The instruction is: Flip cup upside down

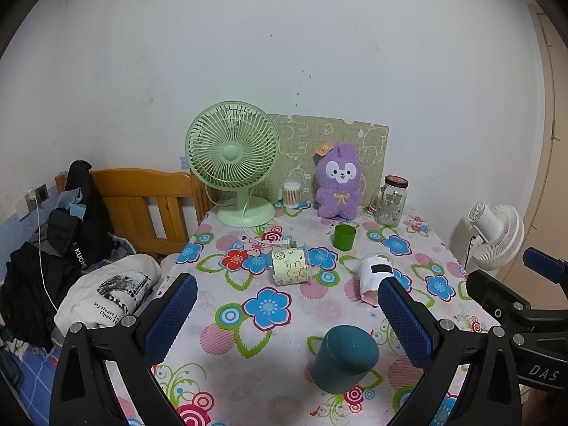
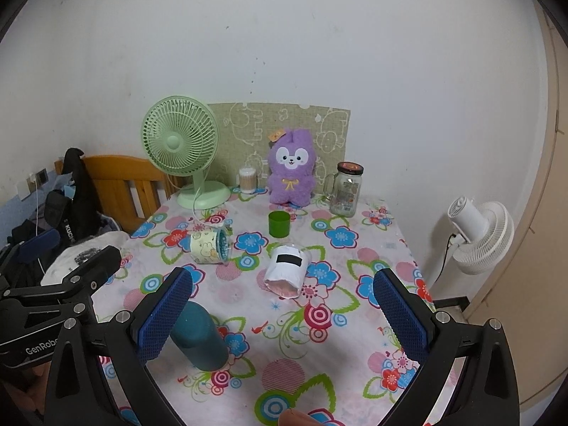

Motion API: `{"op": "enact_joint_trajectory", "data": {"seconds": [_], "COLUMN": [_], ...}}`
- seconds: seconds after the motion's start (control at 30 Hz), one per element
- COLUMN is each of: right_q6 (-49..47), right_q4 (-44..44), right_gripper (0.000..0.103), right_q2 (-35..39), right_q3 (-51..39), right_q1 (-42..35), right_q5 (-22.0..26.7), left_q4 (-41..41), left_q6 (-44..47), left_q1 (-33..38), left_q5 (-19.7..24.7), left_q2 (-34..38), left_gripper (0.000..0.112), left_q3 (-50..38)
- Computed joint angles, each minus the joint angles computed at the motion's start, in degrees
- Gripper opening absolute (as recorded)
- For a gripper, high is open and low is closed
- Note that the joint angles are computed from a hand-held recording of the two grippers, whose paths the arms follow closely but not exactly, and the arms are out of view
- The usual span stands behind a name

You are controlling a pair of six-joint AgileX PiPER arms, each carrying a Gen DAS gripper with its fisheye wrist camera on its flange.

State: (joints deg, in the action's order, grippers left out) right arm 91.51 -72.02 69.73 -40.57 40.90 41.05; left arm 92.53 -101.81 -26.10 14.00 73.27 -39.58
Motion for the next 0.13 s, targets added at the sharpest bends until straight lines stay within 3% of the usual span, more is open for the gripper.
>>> {"op": "enact_joint_trajectory", "data": {"seconds": [0.13], "right_q6": [-0.2], "right_q4": [0.2], "right_gripper": [0.103], "right_q2": [0.0], "right_q3": [-0.2], "right_q1": [0.0], "right_q5": [0.1], "left_q4": [-0.3], "left_q6": [0.4], "left_q1": [-0.3], "left_q5": [0.4], "left_q2": [0.2], "left_gripper": [0.103], "left_q3": [-0.3]}}
